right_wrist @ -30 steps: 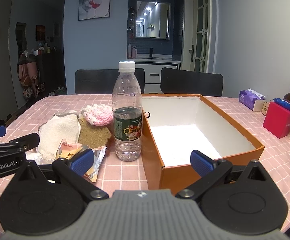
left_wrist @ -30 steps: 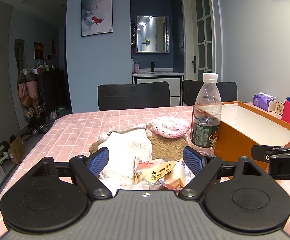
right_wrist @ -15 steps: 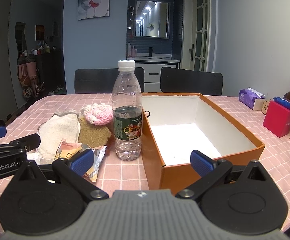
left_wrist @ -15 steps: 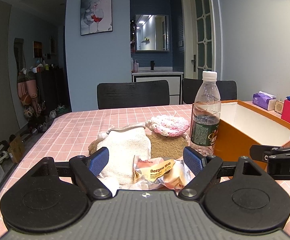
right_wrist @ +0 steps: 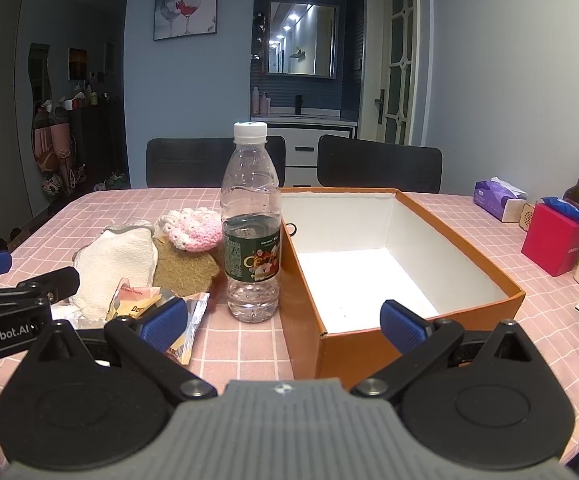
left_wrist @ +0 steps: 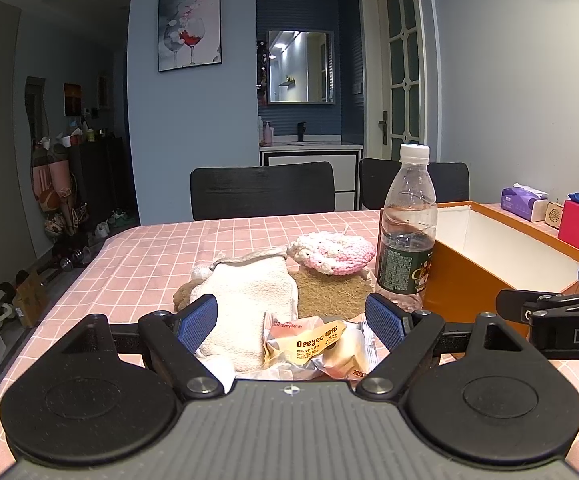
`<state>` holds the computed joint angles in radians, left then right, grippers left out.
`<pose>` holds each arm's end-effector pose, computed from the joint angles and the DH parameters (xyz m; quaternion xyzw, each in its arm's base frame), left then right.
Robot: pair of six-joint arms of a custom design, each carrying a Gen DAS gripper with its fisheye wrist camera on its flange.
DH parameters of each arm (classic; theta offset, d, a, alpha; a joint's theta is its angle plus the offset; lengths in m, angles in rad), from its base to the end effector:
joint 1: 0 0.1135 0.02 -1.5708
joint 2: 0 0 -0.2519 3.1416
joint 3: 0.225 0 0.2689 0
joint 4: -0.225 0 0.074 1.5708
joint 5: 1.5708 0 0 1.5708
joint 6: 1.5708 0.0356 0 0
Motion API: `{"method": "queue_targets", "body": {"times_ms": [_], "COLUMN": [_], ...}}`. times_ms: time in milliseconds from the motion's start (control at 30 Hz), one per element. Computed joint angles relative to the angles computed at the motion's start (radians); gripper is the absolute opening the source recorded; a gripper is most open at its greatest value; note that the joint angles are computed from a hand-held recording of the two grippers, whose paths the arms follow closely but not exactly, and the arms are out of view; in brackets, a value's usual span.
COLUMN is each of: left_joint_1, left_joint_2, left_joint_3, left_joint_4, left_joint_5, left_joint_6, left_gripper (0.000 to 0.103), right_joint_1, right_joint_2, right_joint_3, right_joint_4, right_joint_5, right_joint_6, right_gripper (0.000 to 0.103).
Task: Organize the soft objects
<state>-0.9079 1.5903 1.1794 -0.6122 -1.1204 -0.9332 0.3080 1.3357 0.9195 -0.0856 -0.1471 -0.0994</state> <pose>0.2319 -0.2449 0.2392 -0.1540 0.8137 0.1273 0.5459 0.3044 0.1023 0.2548 -0.2103 0.8329 0.1158 0.4987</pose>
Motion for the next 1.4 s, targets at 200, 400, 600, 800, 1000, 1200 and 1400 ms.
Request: {"method": "queue_targets", "body": {"times_ms": [200, 400, 600, 800, 1000, 1200, 1400], "left_joint_1": [-0.001, -0.003, -0.003, -0.005, -0.003, 0.010, 0.028], "left_joint_2": [0.001, 0.011, 0.014, 0.015, -0.010, -0.089, -0.143], "left_joint_3": [0.000, 0.012, 0.018, 0.020, -0.012, -0.096, -0.173], "left_joint_4": [0.000, 0.012, 0.005, 0.004, 0.031, 0.092, 0.119], "left_joint_5": [-0.001, 0.001, 0.004, 0.003, 0.028, 0.121, 0.184], "left_joint_6": [-0.001, 0.018, 0.014, 0.012, 0.026, 0.030, 0.097], "left_gripper": [0.098, 0.098, 0.098, 0.098, 0.098, 0.092, 0.072], "right_joint_1": [-0.002, -0.002, -0.002, -0.002, -0.001, 0.010, 0.040], "right_joint_2": [0.001, 0.003, 0.003, 0.002, -0.002, -0.011, 0.036], "right_joint_3": [0.002, 0.001, 0.000, -0.001, -0.016, -0.057, -0.049], "right_joint_4": [0.001, 0.005, 0.005, 0.007, 0.028, 0.102, 0.135], "right_joint_5": [0.000, 0.002, 0.002, 0.000, -0.020, -0.100, -0.184], "right_joint_6": [-0.002, 0.003, 0.004, 0.005, 0.012, -0.035, -0.091], "right_gripper": [0.100, 0.100, 0.100, 0.100, 0.100, 0.100, 0.087]}}
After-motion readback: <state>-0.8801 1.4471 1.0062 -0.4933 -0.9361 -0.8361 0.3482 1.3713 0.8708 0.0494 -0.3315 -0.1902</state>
